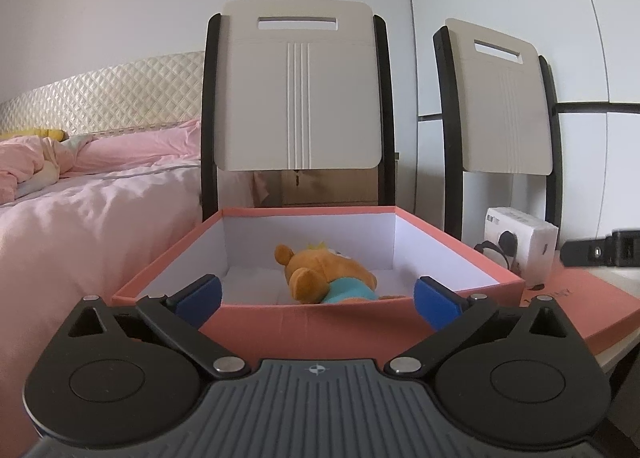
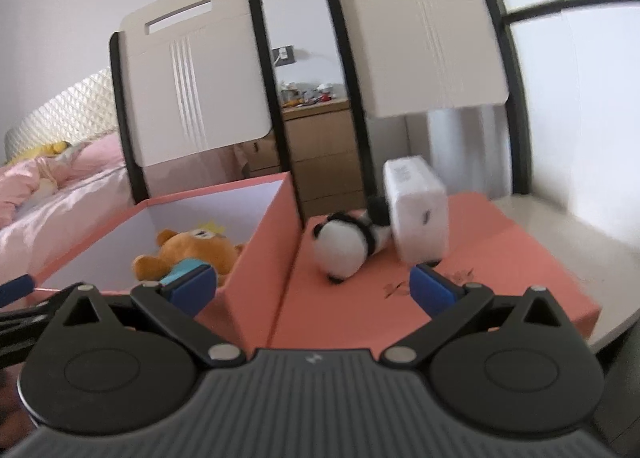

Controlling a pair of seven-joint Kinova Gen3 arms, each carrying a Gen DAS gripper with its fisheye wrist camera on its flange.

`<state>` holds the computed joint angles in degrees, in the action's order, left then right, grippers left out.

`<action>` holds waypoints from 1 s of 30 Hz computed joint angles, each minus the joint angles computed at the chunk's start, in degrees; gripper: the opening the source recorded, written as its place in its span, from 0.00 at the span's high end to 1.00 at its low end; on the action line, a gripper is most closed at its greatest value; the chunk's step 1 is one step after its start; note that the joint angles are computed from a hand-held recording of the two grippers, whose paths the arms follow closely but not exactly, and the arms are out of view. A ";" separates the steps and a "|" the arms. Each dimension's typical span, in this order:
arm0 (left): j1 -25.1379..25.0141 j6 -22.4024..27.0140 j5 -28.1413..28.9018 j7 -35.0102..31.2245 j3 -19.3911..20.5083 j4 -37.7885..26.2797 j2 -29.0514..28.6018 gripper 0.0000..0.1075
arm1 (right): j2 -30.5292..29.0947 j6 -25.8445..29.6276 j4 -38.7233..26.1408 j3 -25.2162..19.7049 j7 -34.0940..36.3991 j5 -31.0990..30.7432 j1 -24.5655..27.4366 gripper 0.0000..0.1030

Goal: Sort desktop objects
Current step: 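Grasp the white tissue pack with the right gripper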

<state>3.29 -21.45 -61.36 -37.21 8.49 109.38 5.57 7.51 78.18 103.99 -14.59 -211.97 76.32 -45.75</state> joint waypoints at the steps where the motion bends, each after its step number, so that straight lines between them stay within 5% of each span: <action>1: -0.11 -0.04 -0.20 0.37 0.02 -0.05 -0.02 0.04 | -0.25 0.39 -0.23 0.22 0.96 -0.15 0.25 0.00; 13: -0.22 3.75 0.00 3.07 0.89 -1.40 0.40 0.04 | -1.80 -5.62 -3.82 4.62 14.20 0.53 11.72 0.00; 25: -0.53 5.68 2.94 -0.37 2.23 -1.30 0.62 0.04 | 0.45 -17.56 -1.91 9.55 9.99 -1.82 20.74 0.00; 30: -1.20 6.09 2.50 -0.34 3.05 -1.57 0.86 0.04 | 2.51 -20.19 -2.33 9.91 10.79 0.63 20.76 0.00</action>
